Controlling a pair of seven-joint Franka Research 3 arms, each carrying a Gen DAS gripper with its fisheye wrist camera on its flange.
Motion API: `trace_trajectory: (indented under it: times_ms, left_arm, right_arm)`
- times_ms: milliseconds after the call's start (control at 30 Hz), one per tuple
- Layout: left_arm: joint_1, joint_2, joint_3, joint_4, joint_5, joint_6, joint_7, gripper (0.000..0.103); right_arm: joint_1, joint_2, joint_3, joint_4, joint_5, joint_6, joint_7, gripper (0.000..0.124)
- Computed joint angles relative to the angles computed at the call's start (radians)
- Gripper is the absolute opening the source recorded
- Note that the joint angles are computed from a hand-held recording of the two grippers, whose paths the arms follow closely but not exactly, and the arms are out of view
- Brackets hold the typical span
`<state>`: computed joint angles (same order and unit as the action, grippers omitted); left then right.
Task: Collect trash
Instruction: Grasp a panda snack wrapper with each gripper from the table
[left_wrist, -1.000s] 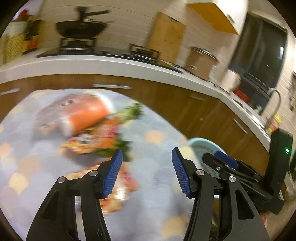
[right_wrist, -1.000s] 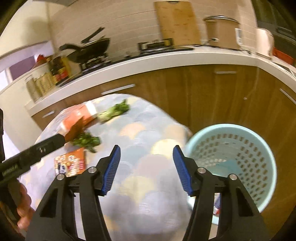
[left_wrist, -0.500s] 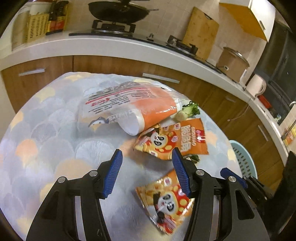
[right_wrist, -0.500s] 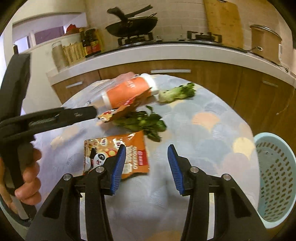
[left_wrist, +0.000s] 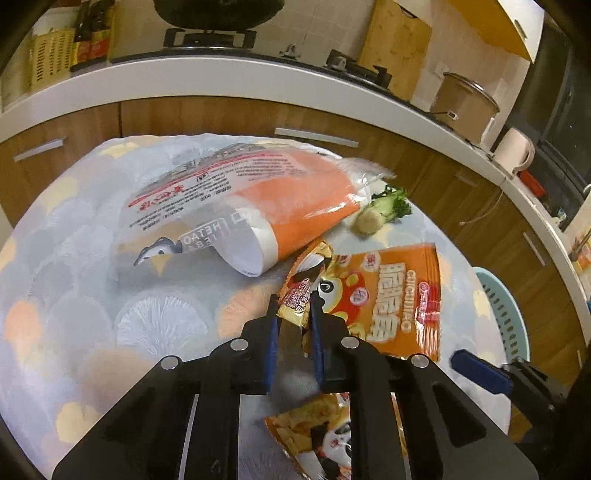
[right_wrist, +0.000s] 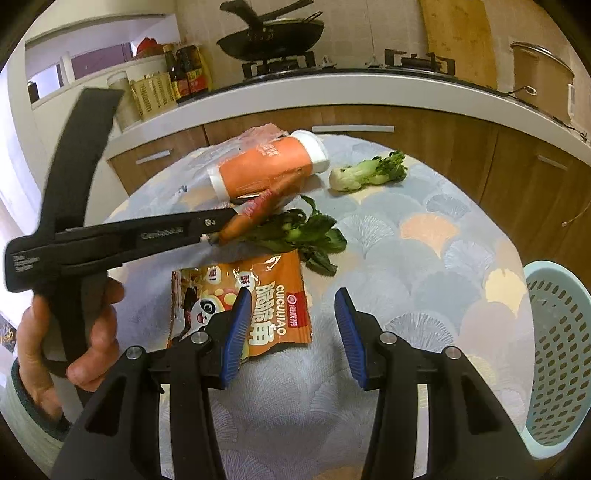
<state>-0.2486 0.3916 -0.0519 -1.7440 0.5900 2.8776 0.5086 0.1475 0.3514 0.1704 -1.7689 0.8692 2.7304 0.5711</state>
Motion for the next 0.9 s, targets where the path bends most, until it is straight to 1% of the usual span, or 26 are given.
trace_trajectory:
  times_ms: [67,100,133,167,233,267,333,367,400,433,467,500,533,567,633,667,700,733,800,833,867,900]
  left_arm:
    - [-0.024,-0.032,0.029,-0.036,0.041,0.019,-0.055,0.01]
    - [-0.039,-0.056,0.049,-0.064,0.078,0.041,-0.101,0.01]
    - [-0.042,-0.071,0.058,-0.082,0.102,0.057,-0.133,0.01]
    - [-0.056,-0.098,0.081,-0.114,0.148,0.078,-0.193,0.01]
    - [-0.056,-0.134,0.092,-0.155,0.214,0.103,-0.275,0.01]
    - [-0.062,-0.158,0.106,-0.181,0.264,0.113,-0.338,0.01]
    - [-0.086,-0.205,0.151,-0.228,0.421,0.127,-0.514,0.01]
    - [-0.09,-0.222,0.16,-0.242,0.485,0.124,-0.583,0.01]
    - [-0.095,-0.246,0.173,-0.263,0.575,0.118,-0.679,0.01]
    - [-0.093,-0.268,0.178,-0.283,0.648,0.111,-0.759,0.01]
    - [-0.083,-0.281,0.172,-0.297,0.678,0.105,-0.794,0.01]
    - [-0.071,-0.295,0.167,-0.315,0.709,0.105,-0.831,0.01]
    - [-0.056,-0.302,0.16,-0.325,0.72,0.111,-0.845,0.01]
    - [-0.042,-0.309,0.153,-0.34,0.743,0.113,-0.876,0.01]
    - [-0.016,-0.312,0.133,-0.351,0.753,0.114,-0.888,0.01]
    - [-0.004,-0.312,0.122,-0.356,0.757,0.115,-0.894,0.01]
    - [0.007,-0.31,0.111,-0.357,0.767,0.113,-0.904,0.01]
    - [0.018,-0.31,0.099,-0.359,0.778,0.113,-0.915,0.01]
    - [0.039,-0.313,0.076,-0.357,0.81,0.109,-0.934,0.01]
    - [0.047,-0.316,0.064,-0.353,0.847,0.105,-0.962,0.011]
    - [0.057,-0.317,0.052,-0.354,0.849,0.102,-0.963,0.011]
    - [0.069,-0.316,0.039,-0.354,0.85,0.102,-0.963,0.011]
  right_arm:
    - [0.005,0.0,-0.006,0.001,-0.02,-0.013,0.013,0.05]
    - [0.011,0.0,-0.012,0.001,-0.037,-0.016,0.029,0.062]
    - [0.013,-0.002,-0.013,-0.002,-0.044,-0.015,0.034,0.069]
    - [0.013,-0.005,-0.012,-0.005,-0.05,-0.017,0.033,0.07]
    - [0.016,-0.001,-0.017,0.003,-0.07,-0.046,0.057,0.074]
    - [0.022,0.002,-0.024,0.006,-0.09,-0.053,0.078,0.075]
    - [0.044,0.012,-0.043,0.013,-0.151,-0.051,0.14,0.076]
    - [0.049,0.016,-0.046,0.015,-0.173,-0.05,0.158,0.076]
    - [0.047,0.017,-0.043,0.019,-0.182,-0.059,0.167,0.076]
    - [0.04,0.021,-0.036,0.027,-0.181,-0.081,0.17,0.076]
    - [0.034,0.022,-0.031,0.032,-0.177,-0.099,0.173,0.077]
    - [0.034,0.03,-0.031,0.045,-0.181,-0.119,0.188,0.081]
    - [0.044,0.036,-0.038,0.052,-0.201,-0.124,0.217,0.083]
    - [0.068,0.038,-0.052,0.046,-0.238,-0.09,0.253,0.083]
    - [0.095,0.035,-0.063,0.029,-0.301,-0.044,0.289,0.083]
    - [0.124,0.032,-0.083,0.014,-0.364,-0.012,0.322,0.083]
    - [0.135,0.027,-0.085,0.0,-0.404,0.007,0.326,0.081]
    - [0.123,0.019,-0.066,-0.012,-0.402,0.02,0.299,0.071]
    - [0.117,0.013,-0.055,-0.026,-0.411,0.04,0.293,0.067]
    - [0.111,0.01,-0.048,-0.031,-0.407,0.046,0.288,0.058]
    - [0.098,0.007,-0.035,-0.036,-0.388,0.052,0.272,0.05]
    - [0.09,0.004,-0.028,-0.04,-0.375,0.058,0.263,0.034]
